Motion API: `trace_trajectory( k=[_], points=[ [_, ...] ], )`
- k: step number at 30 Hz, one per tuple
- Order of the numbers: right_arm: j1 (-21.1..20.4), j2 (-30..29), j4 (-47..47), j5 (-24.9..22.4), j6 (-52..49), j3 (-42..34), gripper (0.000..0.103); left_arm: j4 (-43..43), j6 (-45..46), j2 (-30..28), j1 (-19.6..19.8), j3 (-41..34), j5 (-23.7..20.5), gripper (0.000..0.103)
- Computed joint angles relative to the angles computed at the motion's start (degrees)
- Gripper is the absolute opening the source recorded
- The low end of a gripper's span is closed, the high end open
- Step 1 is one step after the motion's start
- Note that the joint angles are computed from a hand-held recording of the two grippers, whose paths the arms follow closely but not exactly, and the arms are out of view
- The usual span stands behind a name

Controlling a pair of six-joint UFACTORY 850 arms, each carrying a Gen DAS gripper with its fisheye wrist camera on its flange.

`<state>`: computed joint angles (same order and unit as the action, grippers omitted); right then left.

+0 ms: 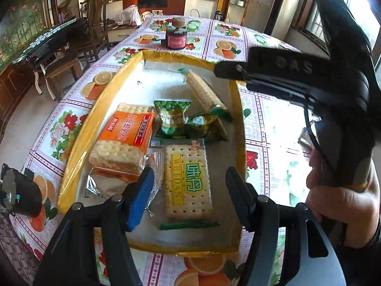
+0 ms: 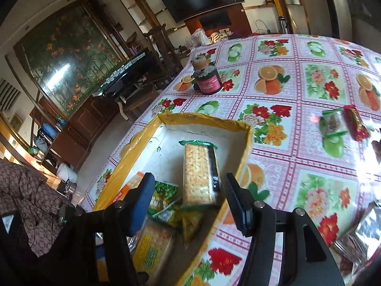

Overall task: Organize snacks
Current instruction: 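Open both grippers to release the cracker packs into the tray, then move both grippers back to the snack pile on the table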

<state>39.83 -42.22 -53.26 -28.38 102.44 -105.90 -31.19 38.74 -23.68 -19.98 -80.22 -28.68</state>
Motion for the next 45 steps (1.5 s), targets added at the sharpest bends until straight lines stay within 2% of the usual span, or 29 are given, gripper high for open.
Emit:
trace_trajectory(
  k=[3,12,24,32,45],
  points=[
    [0.66,2.66,-4.70,0.55,6.52,3.98,0.060,-0.40,0.46,1.09,-0.15,0.84,0.62,0.066],
    [3.08,10.13,-15.27,-2.08,21.55,15.06,0.062,-2.70,3.43,3.00,-1.14,2.11,0.80,0.068],
    [6.84,19.88,-22.04,-7.92,37.54,29.98,0.065,-3.94,6.17,4.86,-4.21,3.46,1.11,0.071],
    [8.69,24.13,-21.75,-11.53,42.33,36.00,0.065,-1.96,4.90,5.39,-6.28,4.12,2.28,0.072],
    [12.36,29.86,-19.50,-17.97,46.34,43.29,0.065,-1.52,5.23,5.56,-8.89,4.33,1.65,0.073]
  ],
)
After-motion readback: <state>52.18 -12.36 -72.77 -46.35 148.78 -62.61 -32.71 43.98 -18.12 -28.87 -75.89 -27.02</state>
